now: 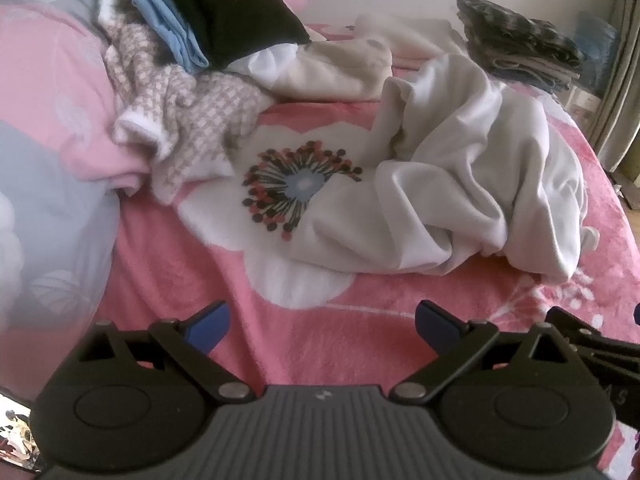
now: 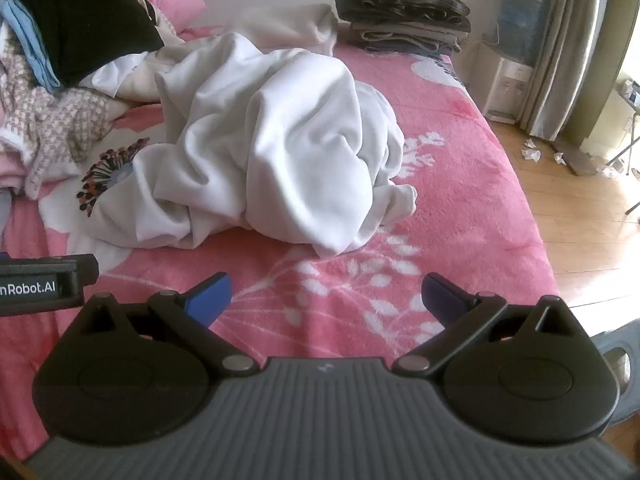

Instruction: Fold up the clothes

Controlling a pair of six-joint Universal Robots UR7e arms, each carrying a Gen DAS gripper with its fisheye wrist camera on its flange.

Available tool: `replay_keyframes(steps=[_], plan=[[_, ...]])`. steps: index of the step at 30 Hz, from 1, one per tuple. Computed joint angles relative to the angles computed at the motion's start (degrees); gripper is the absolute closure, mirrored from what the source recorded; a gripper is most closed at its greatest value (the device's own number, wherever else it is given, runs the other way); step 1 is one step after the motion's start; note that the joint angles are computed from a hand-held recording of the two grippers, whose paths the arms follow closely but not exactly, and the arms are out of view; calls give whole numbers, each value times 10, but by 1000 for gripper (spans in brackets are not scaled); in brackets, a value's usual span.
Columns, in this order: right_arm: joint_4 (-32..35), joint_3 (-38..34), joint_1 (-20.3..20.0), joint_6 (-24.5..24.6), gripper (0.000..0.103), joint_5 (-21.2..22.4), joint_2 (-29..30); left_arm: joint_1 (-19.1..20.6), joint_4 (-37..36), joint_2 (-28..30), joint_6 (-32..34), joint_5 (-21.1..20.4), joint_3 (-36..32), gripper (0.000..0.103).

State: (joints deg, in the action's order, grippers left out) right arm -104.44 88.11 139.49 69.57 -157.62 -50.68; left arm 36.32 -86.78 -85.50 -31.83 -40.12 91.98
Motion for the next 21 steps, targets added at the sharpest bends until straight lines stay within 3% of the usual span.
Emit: replay_keyframes(steps=[21], plan=[[16,-7,4,10,1,-10,1,-6,1,-6,-3,8,6,3]])
